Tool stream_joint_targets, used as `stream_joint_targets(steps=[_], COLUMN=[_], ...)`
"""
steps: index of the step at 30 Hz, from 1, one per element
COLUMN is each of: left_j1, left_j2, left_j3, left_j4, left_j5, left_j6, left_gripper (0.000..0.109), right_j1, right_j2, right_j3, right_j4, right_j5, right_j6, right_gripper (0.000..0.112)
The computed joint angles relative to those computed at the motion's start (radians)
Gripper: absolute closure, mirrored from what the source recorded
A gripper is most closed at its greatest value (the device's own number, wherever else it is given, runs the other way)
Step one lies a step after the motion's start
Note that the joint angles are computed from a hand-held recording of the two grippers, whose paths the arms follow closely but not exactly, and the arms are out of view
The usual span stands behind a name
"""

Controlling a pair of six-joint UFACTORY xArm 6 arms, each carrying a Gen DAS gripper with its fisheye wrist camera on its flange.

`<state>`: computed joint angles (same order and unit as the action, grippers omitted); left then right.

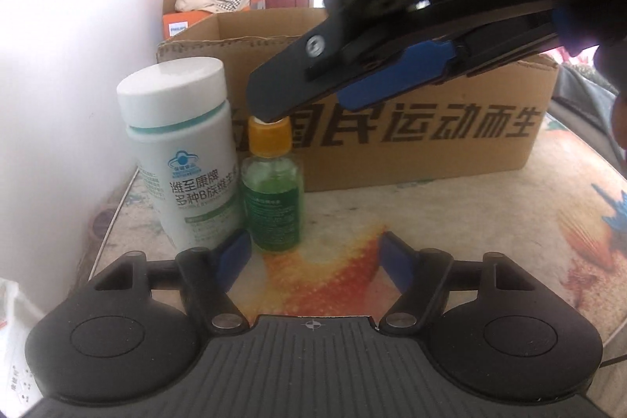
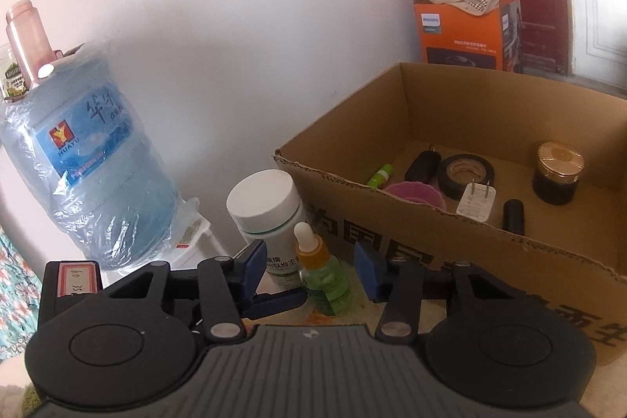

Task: Organize rigid objects
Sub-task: 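Move the right tool to the green dropper bottle and grasp its cap, then carry the dropper bottle into the box and open the right tool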

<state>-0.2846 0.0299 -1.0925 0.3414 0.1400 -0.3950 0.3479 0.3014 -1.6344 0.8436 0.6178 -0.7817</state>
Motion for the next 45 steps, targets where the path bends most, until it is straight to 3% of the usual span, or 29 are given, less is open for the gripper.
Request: stream_joint_targets(steps=[5, 9, 15, 21, 27, 30, 34, 41, 43, 45], left_j1=[0.005, -0.001, -0.045, -0.11, -0.152, -0.158, -0.151, -0.134, -0.133, -0.132], left_j2=[0.017, 0.022, 0.024, 0.029, 0.025, 0.016, 0.029, 0.08, 0.084, 0.09], left_j3=[-0.005, -0.001, -0.01, -0.05, -0.077, -0.066, -0.067, -0.114, -0.119, -0.127], left_j4=[-0.055, -0.187, -0.483, -0.79, -0.949, -0.885, -0.65, -0.469, -0.441, -0.395], left_j5=[-0.027, -0.048, -0.049, 0.002, 0.07, 0.07, 0.045, 0.053, 0.05, 0.048], left_j6=[0.044, 0.153, 0.436, 0.75, 0.913, 0.863, 0.659, 0.518, 0.489, 0.439], left_gripper=[0.04, 0.044, 0.045, 0.045, 0.045, 0.045, 0.045, 0.055, 0.07, 0.077], right_j1=[0.007, 0.003, -0.011, -0.044, -0.082, -0.097, -0.105, -0.107, -0.105, -0.104], right_j2=[0.056, 0.08, 0.046, -0.035, -0.111, -0.126, -0.128, -0.117, -0.117, -0.122], right_j3=[-0.066, -0.096, -0.051, 0.057, 0.163, 0.188, 0.194, 0.188, 0.19, 0.197], right_j4=[-0.014, -0.01, -0.02, -0.038, -0.043, -0.024, 0.008, 0.045, 0.05, 0.057], right_j5=[0.006, 0.021, 0.003, -0.036, -0.07, -0.064, -0.053, -0.051, -0.055, -0.059], right_j6=[0.011, 0.018, 0.036, 0.078, 0.119, 0.12, 0.096, 0.053, 0.046, 0.034], right_gripper=[0.082, 0.087, 0.087, 0.087, 0.087, 0.087, 0.087, 0.087, 0.087, 0.087])
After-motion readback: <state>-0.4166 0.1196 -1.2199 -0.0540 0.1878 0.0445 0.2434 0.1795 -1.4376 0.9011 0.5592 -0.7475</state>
